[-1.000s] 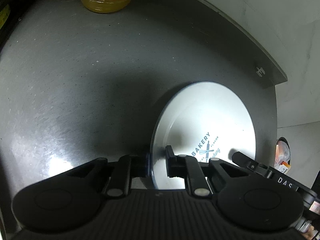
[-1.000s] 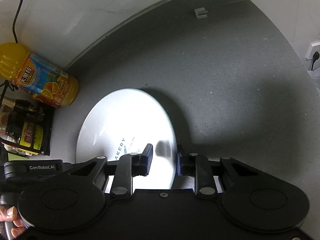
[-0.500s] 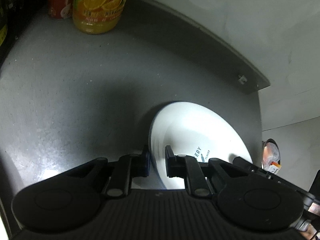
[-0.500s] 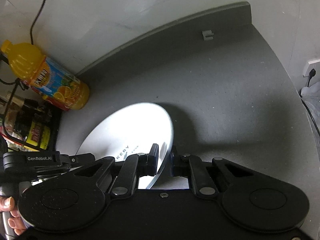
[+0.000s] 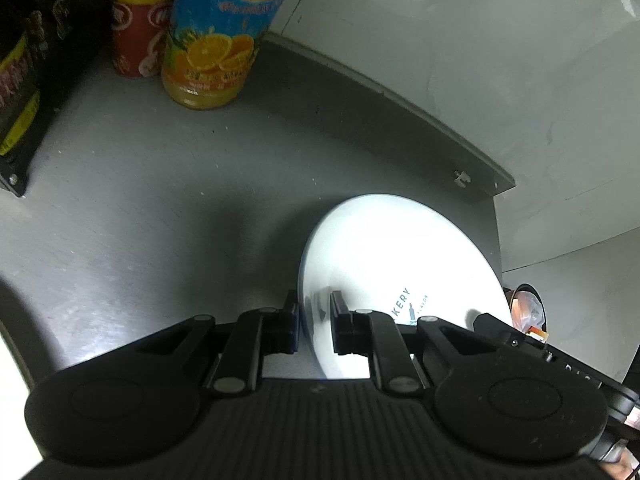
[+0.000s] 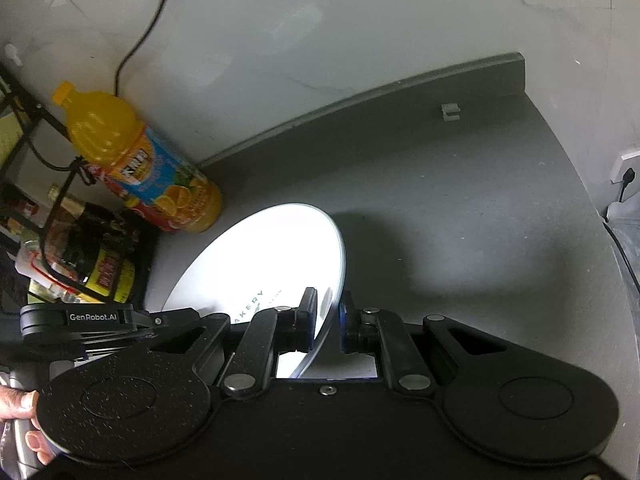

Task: Organize plates and bowls
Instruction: 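Lift the 'BAKERY' plate with both grippers over the plate stack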

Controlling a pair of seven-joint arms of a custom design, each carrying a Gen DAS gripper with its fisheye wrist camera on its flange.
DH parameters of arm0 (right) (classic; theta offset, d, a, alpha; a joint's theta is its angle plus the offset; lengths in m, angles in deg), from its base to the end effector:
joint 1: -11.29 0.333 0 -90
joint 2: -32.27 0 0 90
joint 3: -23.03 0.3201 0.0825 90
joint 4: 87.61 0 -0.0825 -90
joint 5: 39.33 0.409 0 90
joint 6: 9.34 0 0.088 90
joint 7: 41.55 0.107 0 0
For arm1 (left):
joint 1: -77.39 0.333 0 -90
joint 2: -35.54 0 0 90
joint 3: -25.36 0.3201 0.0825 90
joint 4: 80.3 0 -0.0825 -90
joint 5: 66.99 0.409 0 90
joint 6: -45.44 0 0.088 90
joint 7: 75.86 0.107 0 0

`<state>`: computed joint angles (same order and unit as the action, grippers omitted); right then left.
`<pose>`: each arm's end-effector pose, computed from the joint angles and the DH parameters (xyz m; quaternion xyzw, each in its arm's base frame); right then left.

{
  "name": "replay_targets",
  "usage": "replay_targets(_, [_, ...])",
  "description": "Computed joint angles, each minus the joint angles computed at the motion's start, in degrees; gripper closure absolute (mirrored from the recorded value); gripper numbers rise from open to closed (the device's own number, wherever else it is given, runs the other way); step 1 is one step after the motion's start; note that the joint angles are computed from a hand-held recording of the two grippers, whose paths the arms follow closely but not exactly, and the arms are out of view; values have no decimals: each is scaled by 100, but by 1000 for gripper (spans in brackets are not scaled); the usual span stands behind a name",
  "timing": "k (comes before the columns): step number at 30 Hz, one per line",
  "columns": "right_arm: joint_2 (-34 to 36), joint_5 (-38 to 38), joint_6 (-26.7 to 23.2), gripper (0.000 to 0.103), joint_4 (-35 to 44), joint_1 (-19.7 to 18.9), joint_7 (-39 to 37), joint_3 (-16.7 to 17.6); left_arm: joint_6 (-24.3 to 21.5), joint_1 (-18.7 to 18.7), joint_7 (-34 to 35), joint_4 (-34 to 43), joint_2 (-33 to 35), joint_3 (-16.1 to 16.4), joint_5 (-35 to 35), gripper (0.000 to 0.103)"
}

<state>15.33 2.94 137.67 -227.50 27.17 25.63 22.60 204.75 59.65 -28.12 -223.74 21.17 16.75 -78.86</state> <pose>0.4804 0.1218 0.4448 -0.7094 0.6273 0.0233 0.3205 0.4513 -0.2143 0.4199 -0.8163 0.5142 -0.2630 0.0070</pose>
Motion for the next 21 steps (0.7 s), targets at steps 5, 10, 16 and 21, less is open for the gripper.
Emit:
replay_targets(5, [-331,-50,137,92,-219,66,235,105,-69,-92,248,-225,-380,135,-125,90])
replay_targets(10, [-654,-263,199,92,-394,171,582,213,-208,-142,376,-449,-796,245,-160,90])
replay_targets(16, [-990,-376,410,92,-630,412,1020,333,-397,-197,620,-790,-1361,435,-191,90])
replay_targets(21, [-1191,-481,558,92,-791,630,1367,438,-605,-174,751,-1127,-1924,579,-156,90])
